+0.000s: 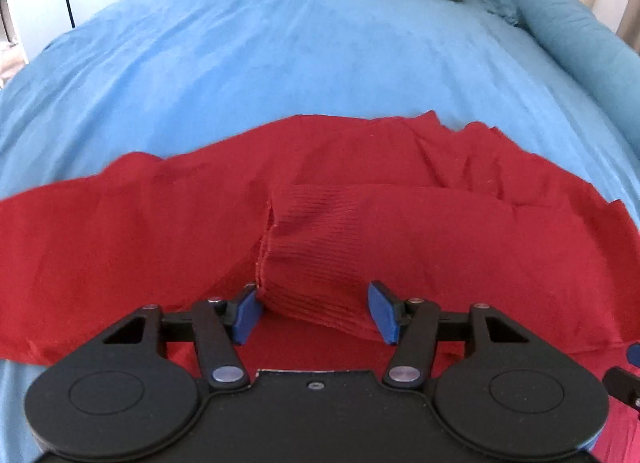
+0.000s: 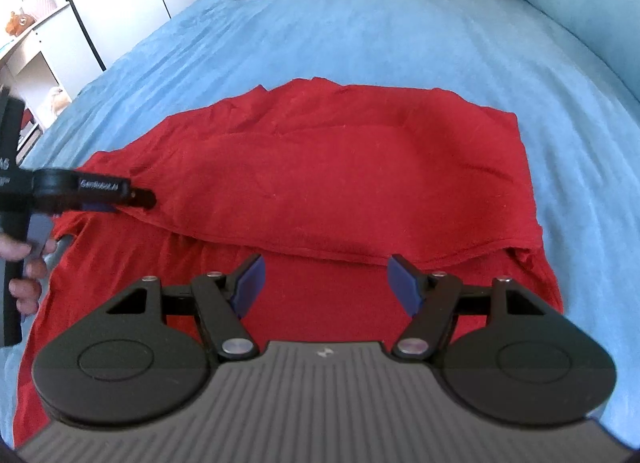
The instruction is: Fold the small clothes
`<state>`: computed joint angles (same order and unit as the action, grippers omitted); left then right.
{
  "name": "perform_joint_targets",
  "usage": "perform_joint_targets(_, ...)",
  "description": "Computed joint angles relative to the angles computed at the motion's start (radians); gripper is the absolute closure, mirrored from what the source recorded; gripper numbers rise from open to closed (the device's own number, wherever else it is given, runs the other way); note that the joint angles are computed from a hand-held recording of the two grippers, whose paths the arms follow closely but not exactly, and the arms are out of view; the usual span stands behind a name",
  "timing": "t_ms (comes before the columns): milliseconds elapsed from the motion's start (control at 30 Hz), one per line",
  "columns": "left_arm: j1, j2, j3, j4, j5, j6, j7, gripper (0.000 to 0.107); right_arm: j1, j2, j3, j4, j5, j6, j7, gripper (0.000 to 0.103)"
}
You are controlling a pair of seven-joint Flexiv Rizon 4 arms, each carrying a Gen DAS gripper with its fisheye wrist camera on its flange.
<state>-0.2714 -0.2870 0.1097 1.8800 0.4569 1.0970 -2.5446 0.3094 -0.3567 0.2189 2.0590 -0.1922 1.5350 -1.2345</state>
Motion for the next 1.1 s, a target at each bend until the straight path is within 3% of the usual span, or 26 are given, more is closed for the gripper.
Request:
perform_joint_targets(33, 0.009, -0.002, -0.005, 0.011, -0.012, 0.033, 0.002, 0.031, 0.002, 0.000, -0.004, 0.000, -0.001, -0.003, 0.003, 0.019)
perform_joint_targets(100, 0.019, -0.003, -0.008, 0.030, -0.046, 0.081, -0.007, 0.029, 0.008, 0.003, -0.014, 0.005, -0.004, -0.003, 0.011, 0.019)
perform_joint_targets(200, 0.013, -0.007, 0.004, 0.023, -0.068, 0.080, -0.029, 0.034, 0.027, 0.004, -0.040, 0.006, -0.019, -0.008, 0.035, 0.019)
perform_joint_targets(267, -0.002, -0.010, 0.020, -0.001, -0.048, 0.047, -0.046, 0.065, 0.023, 0.011, -0.039, 0.011, -0.019, -0.018, 0.043, 0.019)
perform_joint_targets(300, -0.013, -0.004, 0.026, -0.017, -0.032, -0.003, -0.050, 0.093, 0.018, 0.014, -0.035, 0.012, -0.017, -0.024, 0.044, 0.019)
perform_joint_targets(333, -0.019, 0.007, 0.027, -0.027, -0.021, -0.046, -0.052, 0.099, 0.018, 0.019, -0.037, 0.015, -0.020, -0.027, 0.048, 0.019)
perform_joint_targets(467, -0.011, 0.060, 0.033, 0.006, 0.046, -0.008, -0.134, 0.100, 0.026, 0.029, -0.054, 0.025, -0.035, -0.023, 0.066, 0.019)
perform_joint_targets(600, -0.020, 0.109, 0.021, 0.001, 0.183, -0.097, -0.215, 0.100, 0.021, 0.027, -0.055, 0.027, -0.038, -0.014, 0.077, 0.019)
perform_joint_targets(767, -0.001, 0.114, -0.021, 0.010, 0.262, -0.180, -0.267, 0.100, 0.016, 0.016, -0.057, 0.024, -0.044, -0.002, 0.076, 0.019)
perform_joint_targets(900, 0.019, 0.114, -0.047, 0.016, 0.240, -0.209, -0.257, 0.092, 0.020, 0.014, -0.075, 0.025, -0.058, 0.010, 0.080, 0.019)
perform_joint_targets(967, 0.020, 0.117, -0.056, 0.002, 0.232, -0.250, -0.250, 0.074, 0.012, 0.013, -0.072, 0.025, -0.058, 0.020, 0.075, 0.018)
perform_joint_targets(1000, 0.022, 0.124, -0.058, 0.002, 0.229, -0.256, -0.250, 0.049, -0.004, 0.010, -0.055, 0.019, -0.050, 0.023, 0.064, 0.017)
perform_joint_targets(1033, 0.021, 0.137, -0.058, 0.012, 0.240, -0.246, -0.263, 0.035, -0.020, 0.002, -0.037, 0.011, -0.042, 0.024, 0.048, 0.016)
perform_joint_targets(1100, 0.020, 0.157, -0.063, 0.021, 0.268, -0.240, -0.293, 0.034, -0.030, -0.016, -0.027, -0.007, -0.042, 0.030, 0.023, 0.012)
